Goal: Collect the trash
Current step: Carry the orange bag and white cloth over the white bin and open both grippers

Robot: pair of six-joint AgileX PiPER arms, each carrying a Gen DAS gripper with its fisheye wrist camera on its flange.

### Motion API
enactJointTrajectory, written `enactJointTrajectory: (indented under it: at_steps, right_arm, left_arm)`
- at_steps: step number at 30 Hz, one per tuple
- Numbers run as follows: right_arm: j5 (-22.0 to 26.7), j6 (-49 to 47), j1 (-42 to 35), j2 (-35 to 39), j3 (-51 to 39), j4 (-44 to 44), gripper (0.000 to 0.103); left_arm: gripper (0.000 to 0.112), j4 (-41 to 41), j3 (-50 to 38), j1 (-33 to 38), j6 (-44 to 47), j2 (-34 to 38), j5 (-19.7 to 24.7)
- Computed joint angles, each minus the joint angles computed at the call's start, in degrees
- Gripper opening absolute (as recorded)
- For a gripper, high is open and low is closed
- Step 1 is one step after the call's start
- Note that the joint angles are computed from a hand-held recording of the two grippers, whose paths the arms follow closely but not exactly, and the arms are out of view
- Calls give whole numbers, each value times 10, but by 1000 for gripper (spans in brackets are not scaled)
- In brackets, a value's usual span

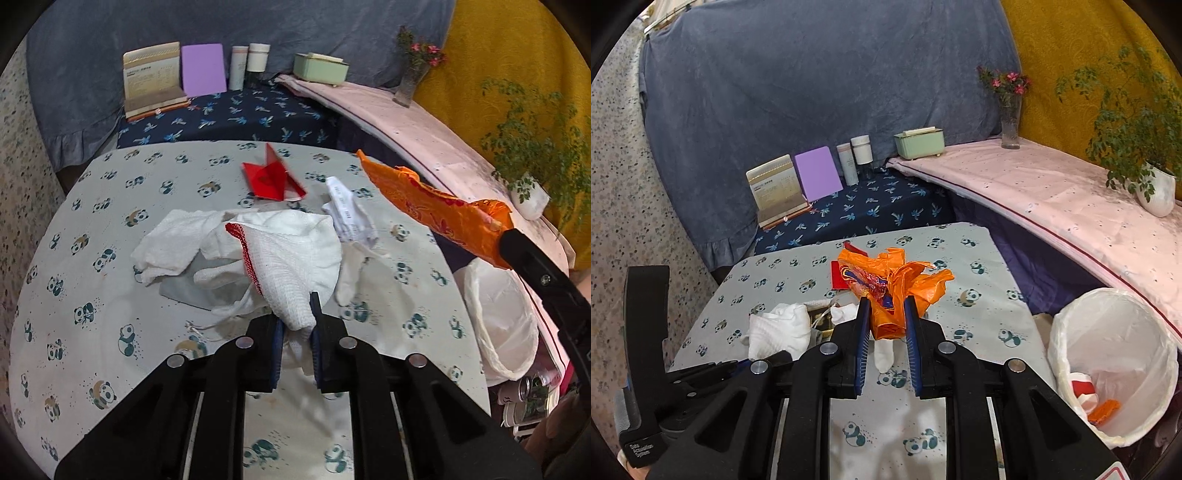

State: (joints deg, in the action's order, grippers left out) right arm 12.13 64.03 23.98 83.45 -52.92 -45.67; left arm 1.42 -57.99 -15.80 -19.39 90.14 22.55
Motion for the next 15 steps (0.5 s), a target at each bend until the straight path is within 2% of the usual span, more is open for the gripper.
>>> enactJointTrajectory:
  at_steps: [9,15]
  right_arm:
    - [-2,-22,-46,-87,72,24,17]
    - [-8,-119,-102,-135,109,115,17]
  left_arm:
    - [12,107,-16,-98,-115,-16,20]
    - [12,157,-52,-159,-164,3,37]
